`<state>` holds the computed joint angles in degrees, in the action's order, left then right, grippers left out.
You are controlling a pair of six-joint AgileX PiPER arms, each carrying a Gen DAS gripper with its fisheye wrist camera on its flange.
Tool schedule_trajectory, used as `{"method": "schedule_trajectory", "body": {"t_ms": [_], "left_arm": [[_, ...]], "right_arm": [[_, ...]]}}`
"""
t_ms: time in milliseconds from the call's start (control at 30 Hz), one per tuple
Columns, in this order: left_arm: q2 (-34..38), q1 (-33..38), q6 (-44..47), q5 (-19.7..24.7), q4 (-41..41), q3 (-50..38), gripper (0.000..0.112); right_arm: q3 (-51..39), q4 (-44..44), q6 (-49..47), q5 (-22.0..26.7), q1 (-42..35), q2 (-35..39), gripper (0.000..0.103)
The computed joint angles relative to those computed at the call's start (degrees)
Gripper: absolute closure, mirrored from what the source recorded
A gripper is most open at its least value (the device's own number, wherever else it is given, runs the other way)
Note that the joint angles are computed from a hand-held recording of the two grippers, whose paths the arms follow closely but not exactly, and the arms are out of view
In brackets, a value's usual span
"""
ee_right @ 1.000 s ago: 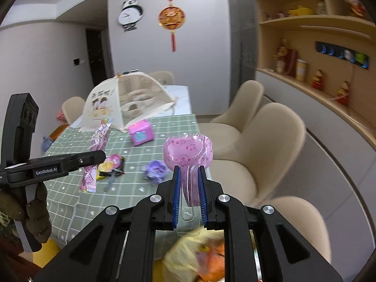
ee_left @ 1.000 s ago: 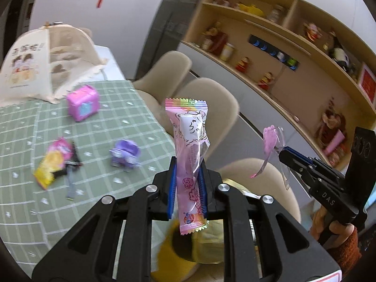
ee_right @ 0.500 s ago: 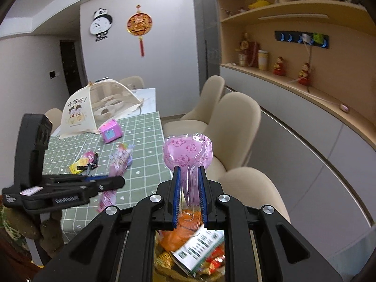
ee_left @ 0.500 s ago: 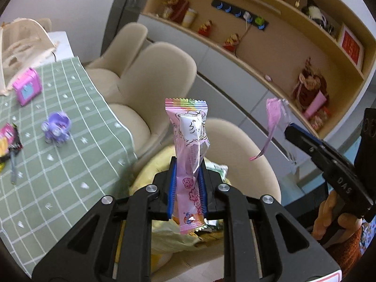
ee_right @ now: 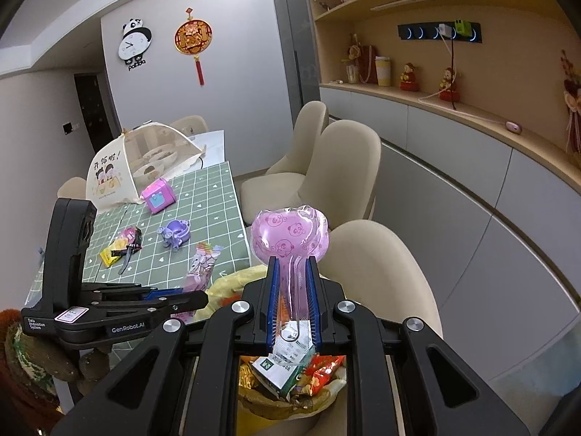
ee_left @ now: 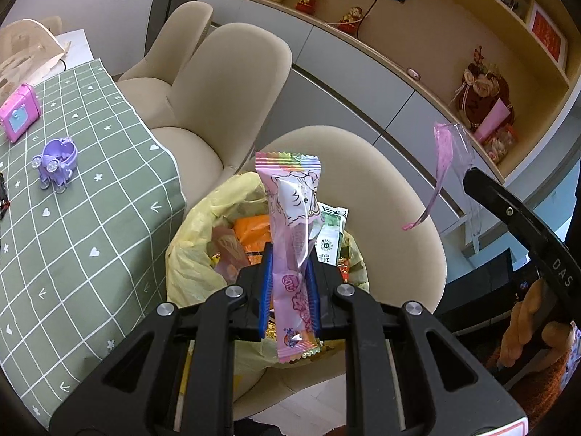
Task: Collect trash
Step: 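Open the left tool to drop the wrapper while the right tool drops the lollipop into the bag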
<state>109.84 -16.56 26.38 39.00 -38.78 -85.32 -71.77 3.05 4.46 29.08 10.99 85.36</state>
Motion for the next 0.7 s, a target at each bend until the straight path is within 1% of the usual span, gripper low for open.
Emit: {"method": "schedule_trajectory", "body": {"t_ms": [100,200,233,267,300,333,467,700], "left_arm": [[0.89,-0.42,-0.57,0.13,0.59,-0.76,0.097],[2.12,-0.19,-0.28,1.24,-0.21,-1.98,0.093],[2.68,0.07,0.49,1.96,-1.14,-2.45,0.086],[3.13,0.45,1.50,2.64,-2.42,-2.75,0.082],[3.42,0.65,1.90,3.00,-3.11,-2.93,0.074],[3.76,0.97,2.16,3.48,-3.70,-3.19,0.070],[3.94,2.71,1.85,4.31,-4.69,-2.92,0.069],[0.89,8.24,3.43,3.79,-5.59,1.62,0.069]], "right_arm": [[0.93,0.29,-0.10,-0.20,-0.13,-0.49,0.088],[1.09,-0.01,0.41,-0.13,-0.02,-0.37,0.088],[1.28,-0.01,0.54,-0.23,0.03,-0.34,0.088],[1.44,-0.01,0.63,-0.31,0.07,-0.35,0.088],[1.57,0.04,0.75,-0.40,0.14,-0.29,0.088],[1.31,0.23,0.74,-0.27,0.23,0.05,0.088],[1.30,1.03,0.48,-0.54,0.82,1.18,0.088],[-0.56,3.65,-1.71,-1.25,2.59,6.92,0.088]]}}
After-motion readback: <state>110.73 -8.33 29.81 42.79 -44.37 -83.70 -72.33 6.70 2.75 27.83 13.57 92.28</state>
